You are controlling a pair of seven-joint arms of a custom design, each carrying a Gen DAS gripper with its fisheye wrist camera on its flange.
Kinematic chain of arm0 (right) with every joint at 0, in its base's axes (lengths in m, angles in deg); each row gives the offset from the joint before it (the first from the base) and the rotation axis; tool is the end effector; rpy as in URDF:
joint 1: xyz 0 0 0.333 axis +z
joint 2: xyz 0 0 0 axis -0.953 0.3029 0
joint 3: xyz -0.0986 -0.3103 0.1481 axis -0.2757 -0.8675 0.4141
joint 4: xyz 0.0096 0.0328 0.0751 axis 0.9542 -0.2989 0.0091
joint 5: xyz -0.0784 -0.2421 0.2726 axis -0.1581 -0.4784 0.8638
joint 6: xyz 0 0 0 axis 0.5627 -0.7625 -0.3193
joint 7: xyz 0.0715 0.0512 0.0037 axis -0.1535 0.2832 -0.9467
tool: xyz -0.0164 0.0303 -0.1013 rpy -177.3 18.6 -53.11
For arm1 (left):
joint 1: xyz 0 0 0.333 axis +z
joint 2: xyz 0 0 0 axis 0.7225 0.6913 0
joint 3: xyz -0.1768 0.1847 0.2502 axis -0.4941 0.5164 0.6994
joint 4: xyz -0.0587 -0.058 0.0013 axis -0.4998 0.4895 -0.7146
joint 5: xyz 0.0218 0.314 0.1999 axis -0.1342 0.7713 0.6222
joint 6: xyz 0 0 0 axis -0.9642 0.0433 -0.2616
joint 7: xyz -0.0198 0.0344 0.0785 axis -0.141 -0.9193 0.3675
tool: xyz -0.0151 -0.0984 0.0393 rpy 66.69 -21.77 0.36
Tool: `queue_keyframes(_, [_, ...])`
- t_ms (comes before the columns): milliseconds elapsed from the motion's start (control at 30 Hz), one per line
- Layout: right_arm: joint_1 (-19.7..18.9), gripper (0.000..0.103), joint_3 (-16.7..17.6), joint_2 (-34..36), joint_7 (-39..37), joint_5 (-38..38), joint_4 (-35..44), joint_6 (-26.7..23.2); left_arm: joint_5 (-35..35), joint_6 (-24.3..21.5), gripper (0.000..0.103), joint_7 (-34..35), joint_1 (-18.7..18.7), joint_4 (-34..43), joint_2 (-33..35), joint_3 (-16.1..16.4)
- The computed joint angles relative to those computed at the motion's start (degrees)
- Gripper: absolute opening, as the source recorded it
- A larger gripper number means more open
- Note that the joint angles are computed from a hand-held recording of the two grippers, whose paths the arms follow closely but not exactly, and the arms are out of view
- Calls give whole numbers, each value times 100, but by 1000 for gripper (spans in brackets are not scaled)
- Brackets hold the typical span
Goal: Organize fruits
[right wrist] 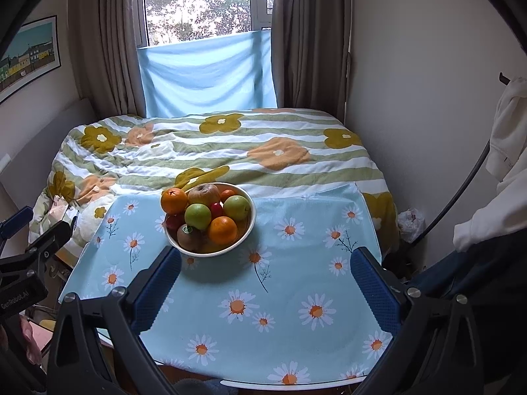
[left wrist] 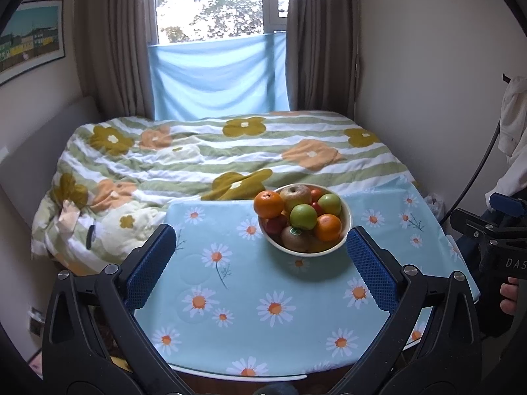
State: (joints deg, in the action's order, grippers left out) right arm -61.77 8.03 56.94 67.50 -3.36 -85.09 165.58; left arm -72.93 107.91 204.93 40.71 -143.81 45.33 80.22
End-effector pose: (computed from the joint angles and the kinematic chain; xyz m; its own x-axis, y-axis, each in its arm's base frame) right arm 0.4947 0.1832 0.5936 -0.3100 -0.9503 -0.0286 -0.6472 0.2329 -0.7258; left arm 0.5664 -0.1100 0.5943 -0.3569 -0.9333 -0.0394 -0.5396 0.2404 -0.8069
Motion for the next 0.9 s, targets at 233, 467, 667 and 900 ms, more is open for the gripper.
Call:
queue_keyframes(233, [10,102,-8,25,2,-17,45,-19,74,23,103,-88,6,-4,-1,1])
queue_keyframes(467, [18,102,-23,40,-4,-18,68,-22,77,18,103,-92,11,8,5,-1])
queue_keyframes(667, [17,102,-37,87,15,-54,148,-50,78,-4,103,-101,16,37,23,-4])
queue_keyframes(900, [51,102,-75,152,-4,-54,235,-86,85,-70,103,-122,42,93,53,-19])
